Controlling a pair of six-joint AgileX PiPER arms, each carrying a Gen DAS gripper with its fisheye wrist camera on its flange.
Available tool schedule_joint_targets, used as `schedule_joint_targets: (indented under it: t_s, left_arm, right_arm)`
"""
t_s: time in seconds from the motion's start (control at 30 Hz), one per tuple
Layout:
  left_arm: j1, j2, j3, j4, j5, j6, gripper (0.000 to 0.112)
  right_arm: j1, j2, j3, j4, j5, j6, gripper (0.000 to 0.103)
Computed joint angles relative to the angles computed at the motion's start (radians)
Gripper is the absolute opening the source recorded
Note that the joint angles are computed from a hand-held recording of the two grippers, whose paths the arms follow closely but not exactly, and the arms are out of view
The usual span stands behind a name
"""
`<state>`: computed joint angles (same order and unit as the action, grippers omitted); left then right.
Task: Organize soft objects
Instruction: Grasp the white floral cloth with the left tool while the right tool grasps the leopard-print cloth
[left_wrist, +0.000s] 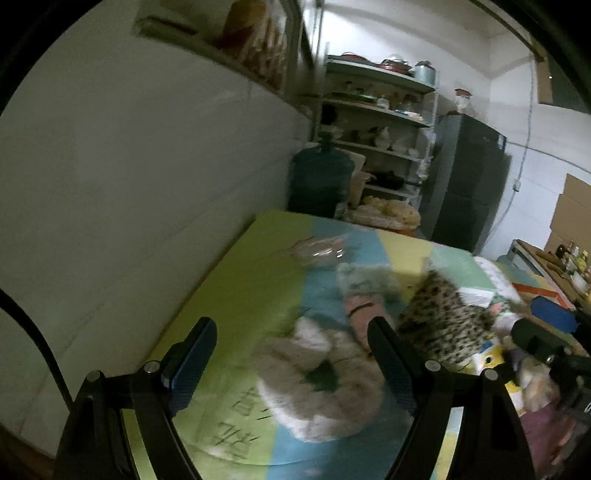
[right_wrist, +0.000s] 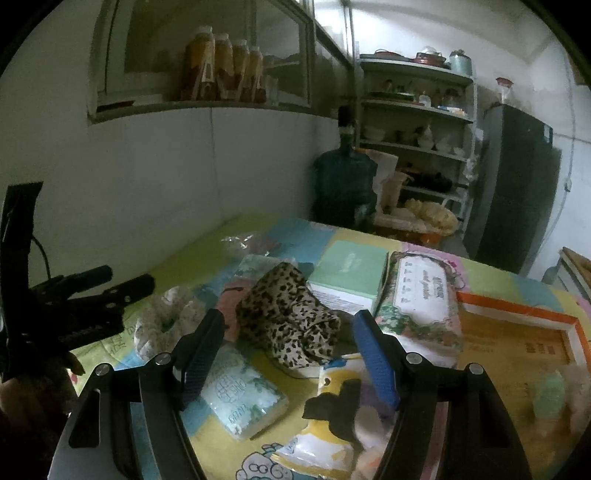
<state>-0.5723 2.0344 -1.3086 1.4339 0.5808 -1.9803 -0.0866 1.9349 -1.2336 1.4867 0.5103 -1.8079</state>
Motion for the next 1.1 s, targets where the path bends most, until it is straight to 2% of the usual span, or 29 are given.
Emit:
schedule_joint_targets:
  t_s: [0.27,0.47,0.53,0.6,0.73,0.83,0.9,0.97,1.03,1.1]
  left_arm:
    - [0.053,0.035,0.011,-0.059,-0.092,0.033,0.084]
    - [0.094,0.097,-0.064,-0.220,-0.166,0.208,0.079]
    - [0.103,0.111,-0.091,-0.311,-0.182,0.294,0.072]
    - [0.114,0.126,-0.119,-0.408,-0.185,0.390,0.070]
    - [0.125,0.123,-0.102,-0.405,-0.222,0.404,0.069]
    - [0.126,0.116,-0.080,-0.348,-0.236,0.354,0.055]
    - [0.122,0.117,-0.074,-0.314,-0.236,0.325,0.038]
    - [0.126,0.113,-0.065,-0.295,-0.255,0.312,0.028]
    - [0.135,0.112,-0.060,-0.277,-0.285,0.295,0.016]
    - [0.145,0.107,-0.050,-0.252,-0.310,0.264,0.013]
  right_arm:
    - [0.034,0.047,-0.043,-0.050,-0.022,0.057,0.074]
    - [0.039,0.086,-0.097,-0.108,-0.034,0.136,0.074]
    - [0.041,0.102,-0.121,-0.136,-0.038,0.172,0.074]
    - [0.044,0.120,-0.147,-0.166,-0.041,0.209,0.074]
    - [0.051,0.164,-0.213,-0.258,-0.036,0.315,0.074]
    - [0.058,0.197,-0.265,-0.360,-0.036,0.421,0.074]
    - [0.064,0.215,-0.288,-0.412,-0.040,0.473,0.074]
    - [0.074,0.238,-0.323,-0.505,-0.042,0.566,0.073]
    - [0.079,0.260,-0.358,-0.565,-0.020,0.625,0.060]
    - [0.087,0.278,-0.387,-0.634,-0.005,0.689,0.023]
